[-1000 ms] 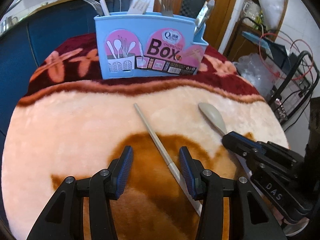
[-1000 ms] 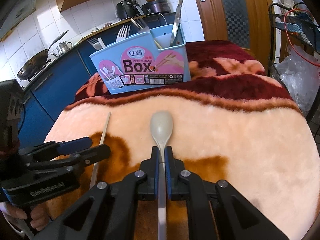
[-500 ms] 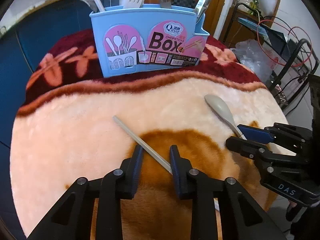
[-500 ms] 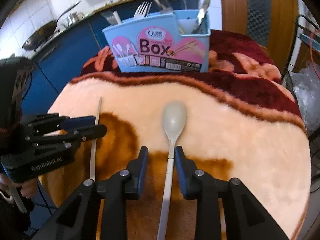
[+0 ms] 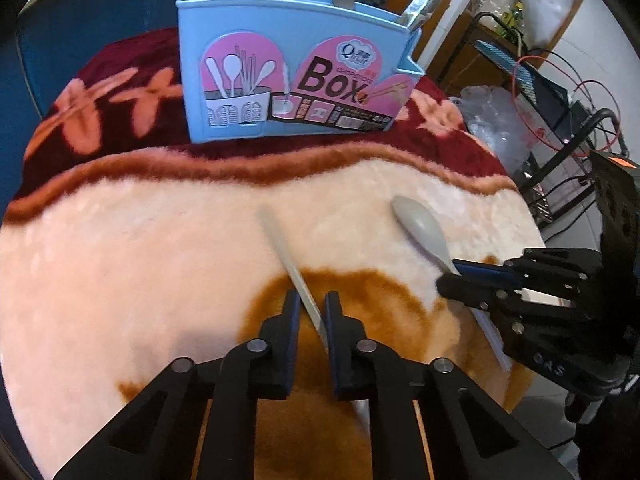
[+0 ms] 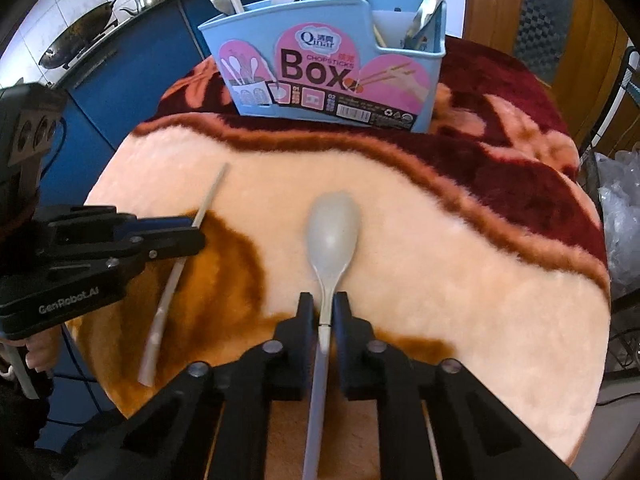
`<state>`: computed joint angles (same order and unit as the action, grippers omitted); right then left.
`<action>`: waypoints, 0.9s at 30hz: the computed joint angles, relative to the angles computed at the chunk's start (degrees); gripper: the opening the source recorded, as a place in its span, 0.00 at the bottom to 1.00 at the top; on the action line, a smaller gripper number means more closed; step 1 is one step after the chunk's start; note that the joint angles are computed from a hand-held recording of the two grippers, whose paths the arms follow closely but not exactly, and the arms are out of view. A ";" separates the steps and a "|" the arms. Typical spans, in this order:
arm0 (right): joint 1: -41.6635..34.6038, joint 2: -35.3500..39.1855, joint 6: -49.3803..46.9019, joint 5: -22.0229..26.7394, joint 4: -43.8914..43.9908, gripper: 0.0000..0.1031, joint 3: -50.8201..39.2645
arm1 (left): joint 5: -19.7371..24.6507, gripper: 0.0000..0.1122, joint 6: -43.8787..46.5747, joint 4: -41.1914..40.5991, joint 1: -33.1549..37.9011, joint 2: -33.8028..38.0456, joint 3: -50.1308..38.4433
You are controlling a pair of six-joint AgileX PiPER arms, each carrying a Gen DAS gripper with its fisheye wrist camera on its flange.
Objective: Organize utensils
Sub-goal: 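Close the right tool on the white spoon handle while the left tool grasps the white stick, then lift the white stick toward the caddy with the left tool while the right tool carries the spoon there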
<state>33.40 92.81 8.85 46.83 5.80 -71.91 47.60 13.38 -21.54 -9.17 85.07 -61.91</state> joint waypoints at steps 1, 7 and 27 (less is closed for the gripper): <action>-0.12 -0.18 0.03 -0.24 0.14 0.10 0.28 | 0.15 0.06 0.58 -0.63 0.16 -0.05 0.12; -2.41 -0.21 -2.57 -0.03 4.71 0.09 0.61 | 1.29 0.05 2.52 -2.72 1.81 -0.47 0.78; -3.85 -11.67 -7.56 -20.33 15.33 0.08 10.68 | -8.48 0.04 13.88 -17.09 9.55 -10.97 2.77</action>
<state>29.55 81.14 1.29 26.50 21.13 -61.23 39.12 27.26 -38.63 0.37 74.10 -59.14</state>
